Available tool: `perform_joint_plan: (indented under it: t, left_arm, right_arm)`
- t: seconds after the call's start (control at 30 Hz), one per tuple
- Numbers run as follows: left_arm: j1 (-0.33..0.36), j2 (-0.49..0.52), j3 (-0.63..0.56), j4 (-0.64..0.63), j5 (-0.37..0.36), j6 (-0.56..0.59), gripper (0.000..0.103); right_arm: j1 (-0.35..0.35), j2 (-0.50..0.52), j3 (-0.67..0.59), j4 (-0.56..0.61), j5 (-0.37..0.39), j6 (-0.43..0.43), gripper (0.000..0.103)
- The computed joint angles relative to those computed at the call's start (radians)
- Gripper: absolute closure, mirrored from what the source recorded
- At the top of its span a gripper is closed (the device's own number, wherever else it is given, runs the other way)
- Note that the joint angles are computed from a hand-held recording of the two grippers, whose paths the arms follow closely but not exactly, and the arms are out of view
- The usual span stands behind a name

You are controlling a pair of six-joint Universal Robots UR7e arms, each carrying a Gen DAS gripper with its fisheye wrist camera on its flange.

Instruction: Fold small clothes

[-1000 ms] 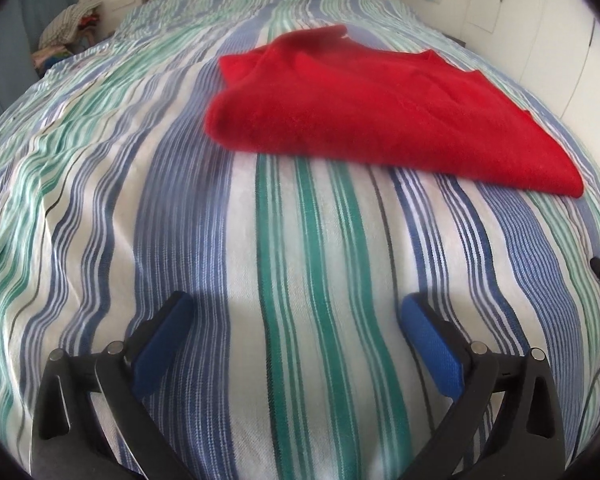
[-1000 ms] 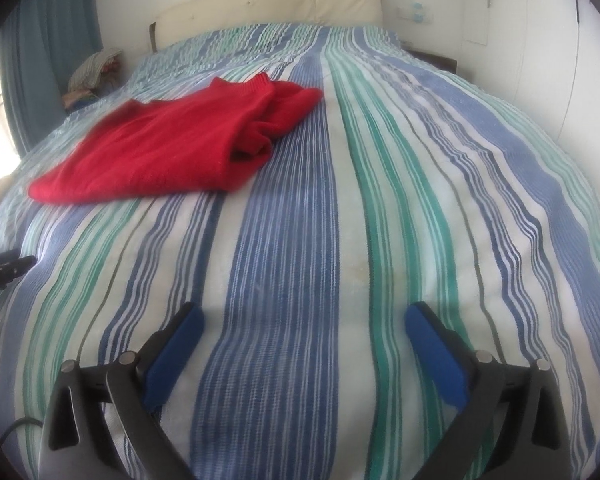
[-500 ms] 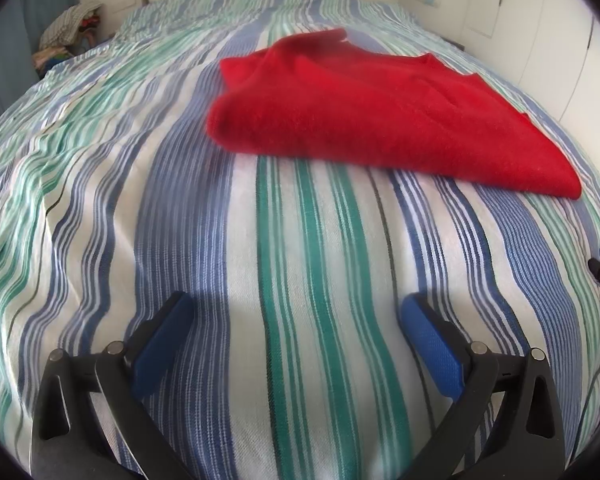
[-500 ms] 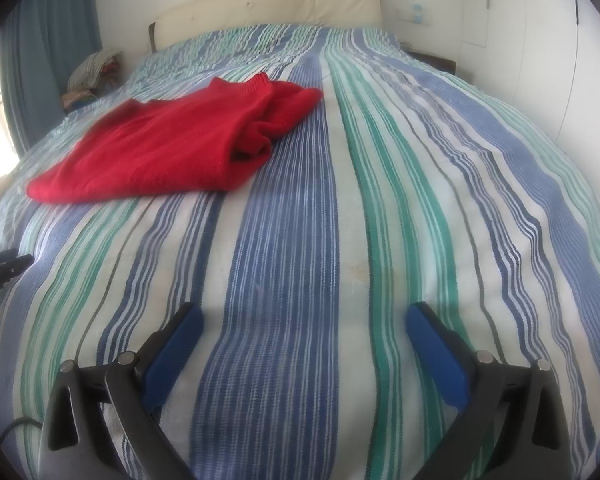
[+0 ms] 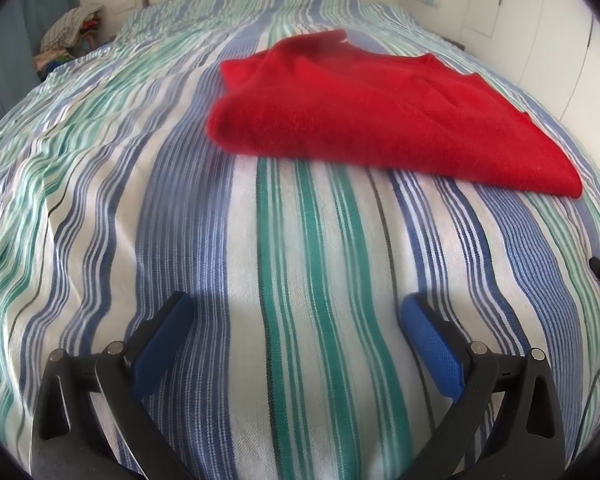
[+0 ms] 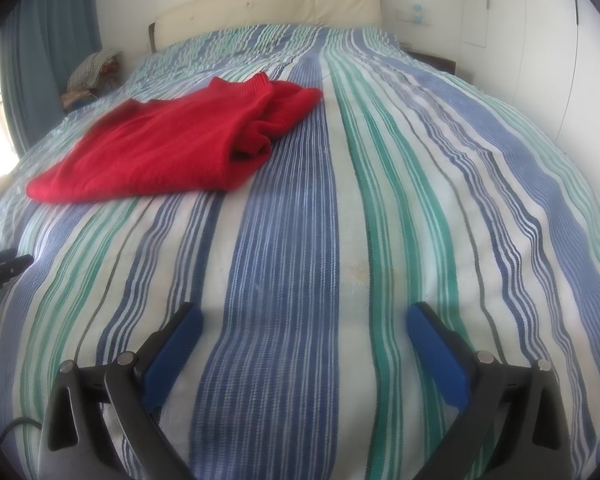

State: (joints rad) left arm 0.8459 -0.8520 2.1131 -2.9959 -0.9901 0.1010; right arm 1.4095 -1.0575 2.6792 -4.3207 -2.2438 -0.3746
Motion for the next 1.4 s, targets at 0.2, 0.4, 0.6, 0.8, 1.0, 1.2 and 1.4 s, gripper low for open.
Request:
perform_joint_plan:
  t: [0.2, 0.4, 0.6, 0.8, 1.0, 1.2, 1.4]
  left_arm:
    - [-0.001, 0.002, 0.000, -0.001, 0.002, 0.000, 0.001]
    - [-0.001, 0.002, 0.000, -0.002, 0.002, 0.000, 0.001]
    - [-0.001, 0.002, 0.001, -0.008, 0.002, 0.001, 0.001]
    - [-0.003, 0.002, 0.002, -0.011, 0.005, 0.000, 0.001]
    - [0.000, -0.001, -0.002, 0.007, 0.001, -0.005, 0.001]
    - [0.003, -0.080, -0.063, 0.203, -0.029, -0.085, 0.002]
    - [0.012, -0.160, -0.076, 0.176, -0.025, -0.098, 0.001]
  right_arm:
    - [0.000, 0.000, 0.000, -0.001, 0.000, 0.000, 0.002]
    - [0.001, 0.002, 0.001, -0.003, 0.000, 0.000, 0.002]
    - [0.001, 0.003, 0.001, -0.004, -0.001, 0.000, 0.002]
    - [0.001, 0.004, 0.001, -0.005, -0.002, 0.000, 0.002]
    - [0.001, 0.004, 0.000, -0.004, -0.001, -0.001, 0.002]
    - [0.004, 0.000, 0.000, 0.004, -0.009, 0.001, 0.002]
    - [0.019, -0.037, -0.012, 0.084, -0.045, 0.022, 0.002]
